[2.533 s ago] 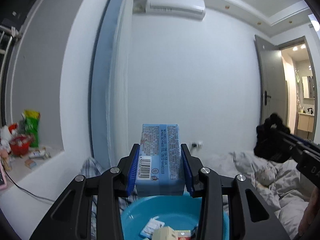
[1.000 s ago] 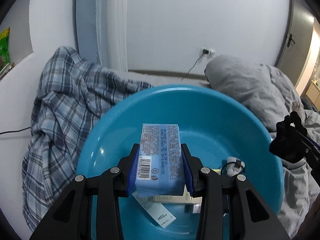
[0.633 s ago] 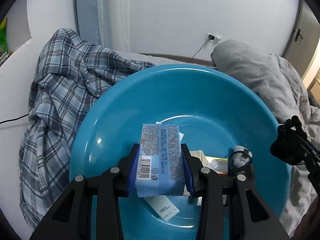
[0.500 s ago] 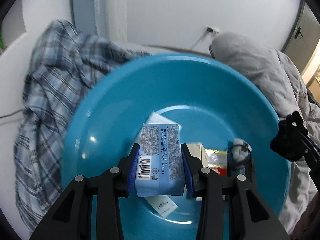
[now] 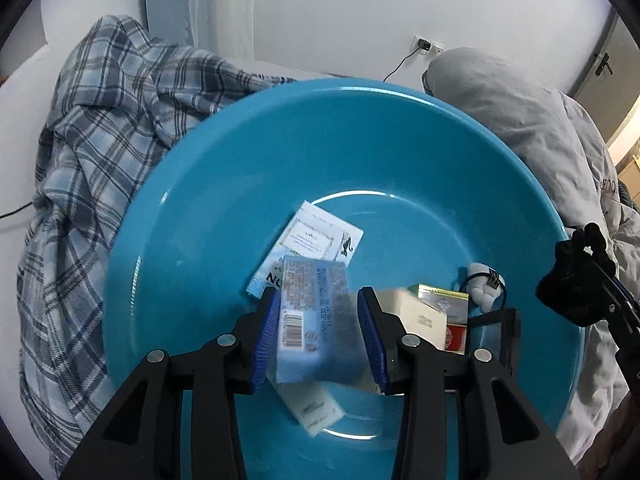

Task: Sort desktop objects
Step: 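Lower the soap box into the basin and open the left tool while the right tool lowers the black item, then open the right tool to drop the black item into the basin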

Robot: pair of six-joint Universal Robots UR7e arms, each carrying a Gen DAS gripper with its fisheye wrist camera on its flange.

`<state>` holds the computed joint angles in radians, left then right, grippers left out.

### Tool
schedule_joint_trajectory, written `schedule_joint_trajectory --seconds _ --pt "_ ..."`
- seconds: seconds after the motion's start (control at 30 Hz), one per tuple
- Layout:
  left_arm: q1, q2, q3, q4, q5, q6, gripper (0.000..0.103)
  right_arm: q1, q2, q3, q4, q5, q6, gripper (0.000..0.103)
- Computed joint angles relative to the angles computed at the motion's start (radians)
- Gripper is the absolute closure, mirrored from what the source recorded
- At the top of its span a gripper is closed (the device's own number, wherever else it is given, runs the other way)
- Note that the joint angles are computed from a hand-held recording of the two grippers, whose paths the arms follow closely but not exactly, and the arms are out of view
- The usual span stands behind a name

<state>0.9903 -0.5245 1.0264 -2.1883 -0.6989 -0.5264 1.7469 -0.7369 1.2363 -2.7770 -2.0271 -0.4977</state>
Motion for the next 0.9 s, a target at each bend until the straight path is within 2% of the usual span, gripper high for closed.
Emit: schedule_joint_trajectory --seconds 0.07,0.1,0.33,0.37,0.43,0.5,0.67,0.83,0.9 --pt "0.0 -0.006 0.009 -0.024 -0.006 0.014 0.048 -0.001 0.0 0.0 0.001 -0.001 0.002 0.07" --pt "-0.002 -0.008 0.015 -0.036 -0.002 0.017 0.045 -0.001 0.001 -0.002 0.001 -0.002 0.003 0.07" --pt "-0.014 -0.016 0.045 -0.107 0.063 0.033 0.04 -0.003 0.006 -0.008 0.007 -0.008 0.006 0.07" --pt "-0.019 -0.015 0.049 -0.117 0.088 0.048 0.032 -0.002 0.006 -0.007 0.007 -0.01 0.005 0.07" --pt "-0.03 -0.005 0.044 -0.11 0.15 0.078 0.025 -0.003 0.01 -0.01 0.012 -0.015 0.002 0.07" --pt "-0.04 0.001 0.054 -0.159 0.202 0.124 0.025 -0.002 0.015 -0.013 0.013 -0.024 -0.001 0.07" --pt "-0.045 -0.018 0.092 -0.289 0.172 0.187 0.025 -0.004 0.019 -0.017 0.015 -0.03 0.002 0.068" --pt "-0.056 0.005 0.065 -0.225 0.27 0.199 0.024 -0.002 0.019 -0.016 0.004 -0.036 -0.007 0.065" --pt "-0.057 0.004 0.07 -0.248 0.268 0.211 0.024 -0.001 0.019 -0.016 0.002 -0.038 -0.009 0.065"
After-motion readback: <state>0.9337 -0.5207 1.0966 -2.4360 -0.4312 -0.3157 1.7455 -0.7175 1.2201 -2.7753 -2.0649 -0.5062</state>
